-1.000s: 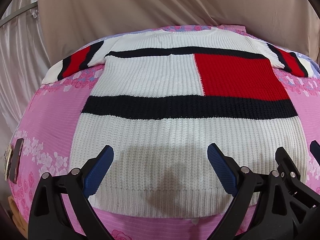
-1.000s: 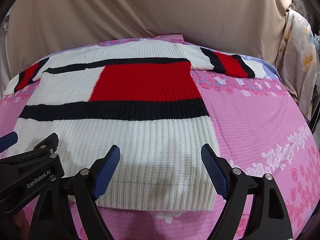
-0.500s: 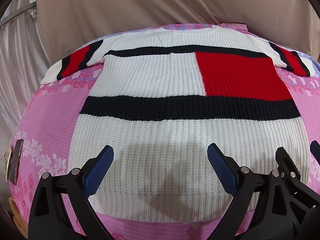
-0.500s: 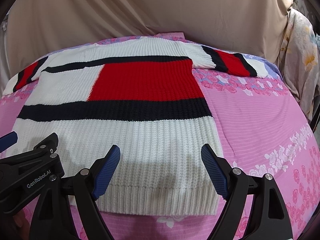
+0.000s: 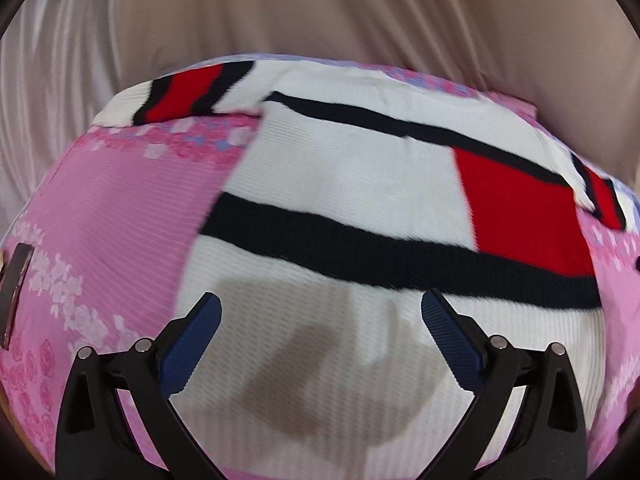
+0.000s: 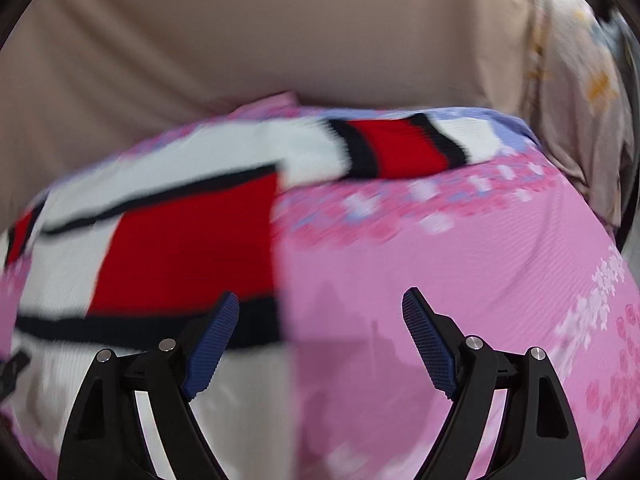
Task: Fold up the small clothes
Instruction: 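Grasp one white sleeve cuff with the right tool while the left tool grasps the other cuff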
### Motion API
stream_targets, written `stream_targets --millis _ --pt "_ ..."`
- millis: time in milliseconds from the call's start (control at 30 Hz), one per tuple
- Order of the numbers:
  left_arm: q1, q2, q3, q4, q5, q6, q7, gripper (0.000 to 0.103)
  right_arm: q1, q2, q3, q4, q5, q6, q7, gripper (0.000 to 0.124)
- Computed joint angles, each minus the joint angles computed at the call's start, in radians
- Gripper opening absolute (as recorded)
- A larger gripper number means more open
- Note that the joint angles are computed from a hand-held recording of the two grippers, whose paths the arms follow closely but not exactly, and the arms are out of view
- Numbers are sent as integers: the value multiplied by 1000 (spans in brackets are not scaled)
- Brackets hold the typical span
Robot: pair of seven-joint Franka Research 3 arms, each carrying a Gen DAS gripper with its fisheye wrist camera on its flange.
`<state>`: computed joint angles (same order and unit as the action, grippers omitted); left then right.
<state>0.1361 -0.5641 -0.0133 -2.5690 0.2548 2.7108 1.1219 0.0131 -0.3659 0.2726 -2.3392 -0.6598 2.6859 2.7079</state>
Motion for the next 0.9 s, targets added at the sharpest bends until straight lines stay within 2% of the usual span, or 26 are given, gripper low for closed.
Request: stream_targets --millis 100,233,333,400,433,467,533,567,600,633,667,700,767,833,900 --pt "13 27 24 18 -15 18 1 98 -43 110 -125 85 73 54 -93 82" --pt "63 57 -2 40 25 52 -32 98 -65 277 -261 206 271 136 -220 83" --pt "91 85 -22 63 67 66 -57 98 -62 401 -327 296 516 182 -392 83" --pt "94 109 -24 84 80 68 -65 98 -64 467 -352 349 623 189 -439 78" --pt "92 121 -23 95 83 68 -67 98 -77 495 -347 362 686 225 -466 78" --pt "93 134 -26 106 90 68 -72 98 -54 509 -376 364 679 273 -451 75" --pt "82 156 -18 123 88 73 -66 98 -39 545 -394 410 696 269 -468 64" --pt "70 172 -12 135 79 73 -56 98 -52 564 -376 440 742 256 -525 38" --pt "60 181 -5 142 69 73 -46 98 -65 593 -353 490 806 213 -595 19" --pt "45 193 5 150 51 74 -28 98 -51 604 -365 510 799 196 -597 17" --pt "25 205 18 158 24 73 -6 98 -6 617 -412 539 726 178 -542 10" --pt "8 214 30 164 -6 72 14 97 19 627 -432 567 687 168 -525 8" --pt "-22 222 49 169 -67 71 54 97 32 619 -418 587 698 217 -529 7" --pt "-31 222 52 166 -98 80 79 97 -6 594 -298 605 829 316 -710 7" --pt "-22 222 41 165 -99 100 82 97 -17 583 -187 650 922 341 -913 7"
